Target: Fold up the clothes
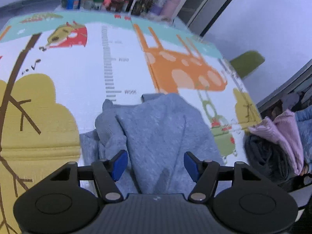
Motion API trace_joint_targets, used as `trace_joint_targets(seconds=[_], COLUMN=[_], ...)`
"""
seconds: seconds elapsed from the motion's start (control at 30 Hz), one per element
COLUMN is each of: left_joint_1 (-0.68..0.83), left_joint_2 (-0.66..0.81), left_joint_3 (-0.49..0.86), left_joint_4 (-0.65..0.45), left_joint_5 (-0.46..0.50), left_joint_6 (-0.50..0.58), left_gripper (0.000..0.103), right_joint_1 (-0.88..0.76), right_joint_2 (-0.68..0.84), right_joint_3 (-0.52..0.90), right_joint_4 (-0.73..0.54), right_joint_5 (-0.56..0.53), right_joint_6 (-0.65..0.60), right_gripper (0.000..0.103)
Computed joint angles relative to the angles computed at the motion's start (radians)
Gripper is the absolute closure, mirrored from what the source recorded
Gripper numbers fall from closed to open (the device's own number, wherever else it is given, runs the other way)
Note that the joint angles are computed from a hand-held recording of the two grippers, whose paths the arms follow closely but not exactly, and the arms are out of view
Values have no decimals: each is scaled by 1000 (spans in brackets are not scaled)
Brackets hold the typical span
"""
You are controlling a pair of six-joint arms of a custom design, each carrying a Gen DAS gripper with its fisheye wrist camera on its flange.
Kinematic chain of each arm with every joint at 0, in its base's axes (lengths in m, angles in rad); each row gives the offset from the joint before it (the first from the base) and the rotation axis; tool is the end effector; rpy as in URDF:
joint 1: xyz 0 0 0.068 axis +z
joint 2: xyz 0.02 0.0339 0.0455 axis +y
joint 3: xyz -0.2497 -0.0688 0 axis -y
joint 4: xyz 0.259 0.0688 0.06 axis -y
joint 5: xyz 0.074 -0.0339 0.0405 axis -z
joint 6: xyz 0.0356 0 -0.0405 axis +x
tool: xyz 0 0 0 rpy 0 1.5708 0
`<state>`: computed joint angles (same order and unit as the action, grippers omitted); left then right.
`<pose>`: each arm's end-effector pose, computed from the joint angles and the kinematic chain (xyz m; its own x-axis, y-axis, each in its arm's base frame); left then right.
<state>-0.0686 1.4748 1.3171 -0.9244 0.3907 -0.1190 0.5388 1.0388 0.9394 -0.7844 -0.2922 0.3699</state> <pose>0.3098 -0.0349 0.2862 -0.9033 -0.0480 -0.4262 0.1355 0.9110 -0.3896 0.1883 0.1245 0.2791 -0.8531 -0.1066 -0.5108 -0.3644 0.8224 0.4369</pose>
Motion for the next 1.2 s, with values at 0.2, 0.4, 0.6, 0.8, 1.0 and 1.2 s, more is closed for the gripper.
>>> trace_joint_targets(seconds=[0.2, 0.4, 0.6, 0.8, 1.0, 1.2], left_joint_1=[-14, -48, -35, -10, 0, 16], left_joint_2=[126, 210, 269, 327, 297, 291], left_joint_3=[99, 171, 226, 278, 261, 283], left_joint_4=[-61, -102, -121, -142, -133, -147], left_joint_5=[-15, -92, -79, -41, -31, -23], left_joint_6=[41, 93, 86, 57, 83, 100], left_gripper=[37, 61, 81, 85, 85, 85], right_joint_1=[90, 152, 202, 279, 302, 325], right_joint_2=[92, 218, 266, 293, 252, 172], right_joint_3=[28, 74, 88, 112, 116, 120], right_joint_4=[64, 69, 58, 29, 31, 12], right_joint_5=[33, 59, 92, 178, 223, 376], right_joint_6=[41, 73, 123, 129, 134, 135], right_gripper=[80, 89, 90, 90, 90, 90])
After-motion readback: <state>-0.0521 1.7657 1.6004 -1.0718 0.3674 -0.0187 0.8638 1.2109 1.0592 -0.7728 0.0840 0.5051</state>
